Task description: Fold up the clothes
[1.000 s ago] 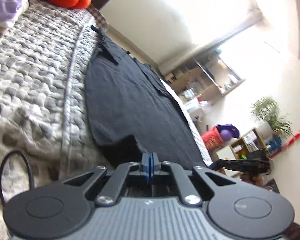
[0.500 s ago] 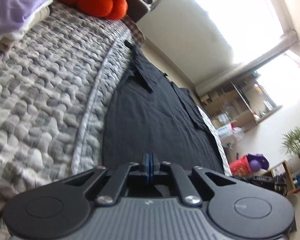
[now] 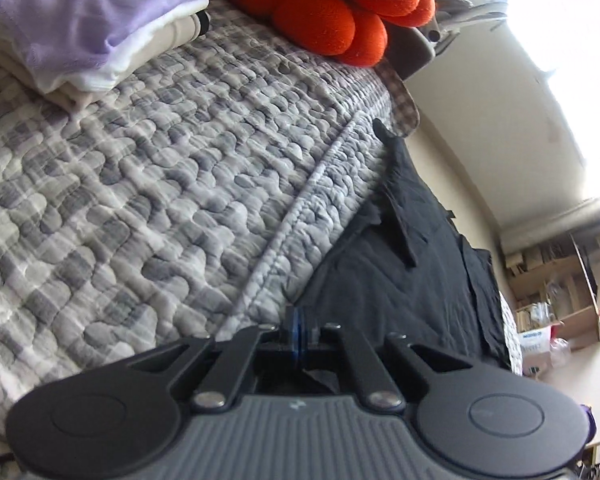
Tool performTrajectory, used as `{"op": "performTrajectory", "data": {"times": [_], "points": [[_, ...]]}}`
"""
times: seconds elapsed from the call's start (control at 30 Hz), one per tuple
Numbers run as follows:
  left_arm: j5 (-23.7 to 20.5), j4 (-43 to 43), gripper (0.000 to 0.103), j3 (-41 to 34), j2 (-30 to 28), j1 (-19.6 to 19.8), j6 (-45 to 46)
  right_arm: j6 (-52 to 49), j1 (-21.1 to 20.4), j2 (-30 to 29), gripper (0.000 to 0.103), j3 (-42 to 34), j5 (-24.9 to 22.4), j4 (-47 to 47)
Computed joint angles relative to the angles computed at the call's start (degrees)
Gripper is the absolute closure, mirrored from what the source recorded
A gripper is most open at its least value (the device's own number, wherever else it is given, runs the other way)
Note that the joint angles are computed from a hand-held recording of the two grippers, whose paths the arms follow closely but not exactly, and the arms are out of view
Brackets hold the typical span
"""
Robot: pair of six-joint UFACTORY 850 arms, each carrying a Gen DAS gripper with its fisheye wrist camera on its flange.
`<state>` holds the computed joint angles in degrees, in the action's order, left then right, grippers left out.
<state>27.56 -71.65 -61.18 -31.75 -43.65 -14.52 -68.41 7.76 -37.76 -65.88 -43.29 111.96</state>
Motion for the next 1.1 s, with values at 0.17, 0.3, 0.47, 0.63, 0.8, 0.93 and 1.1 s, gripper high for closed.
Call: {"op": "performTrajectory", "data": {"times": [0.17, 0.3, 0.47, 0.63, 0.8, 0.93, 1.1], "points": [[5.17, -0.07, 0.096, -0.19, -0.85, -0.74, -2.44, -0.52, -0.81, -0.87, 0.090, 0.62, -4.54, 5.25], [8.46, 0.78, 0.083, 1.40, -0.17, -1.18, -0.98, -4.36, -0.88, -0.26, 0.089, 1.68, -5.90, 8.57], [9.51, 0.12, 0.068, 3.43, 1.67, -1.60, 9.68, -12.90, 1.17, 0.72, 0.086, 0.95, -0.93, 10.23], [9.10, -8.16, 0.068, 1.80, 2.63, -3.78, 29.49, -33.45, 4.68, 4.51, 0.065, 3.07, 7.77, 19.58], [4.70, -8.90, 0.070, -3.06, 0.58, -5.79, 43.44, -46.06, 8.08, 7.25, 0.065, 5.01, 9.05, 17.79], [-1.96, -9.39, 0.071, -7.82, -2.59, -6.01, 51.59, -47.96, 11.93, 6.96, 0.065, 3.85, 13.25, 11.84], [-8.40, -12.92, 0.075, -12.11, -6.09, -6.06, 60.59, -45.46, 14.61, 5.57, 0.065, 1.91, 15.64, 4.11]]}}
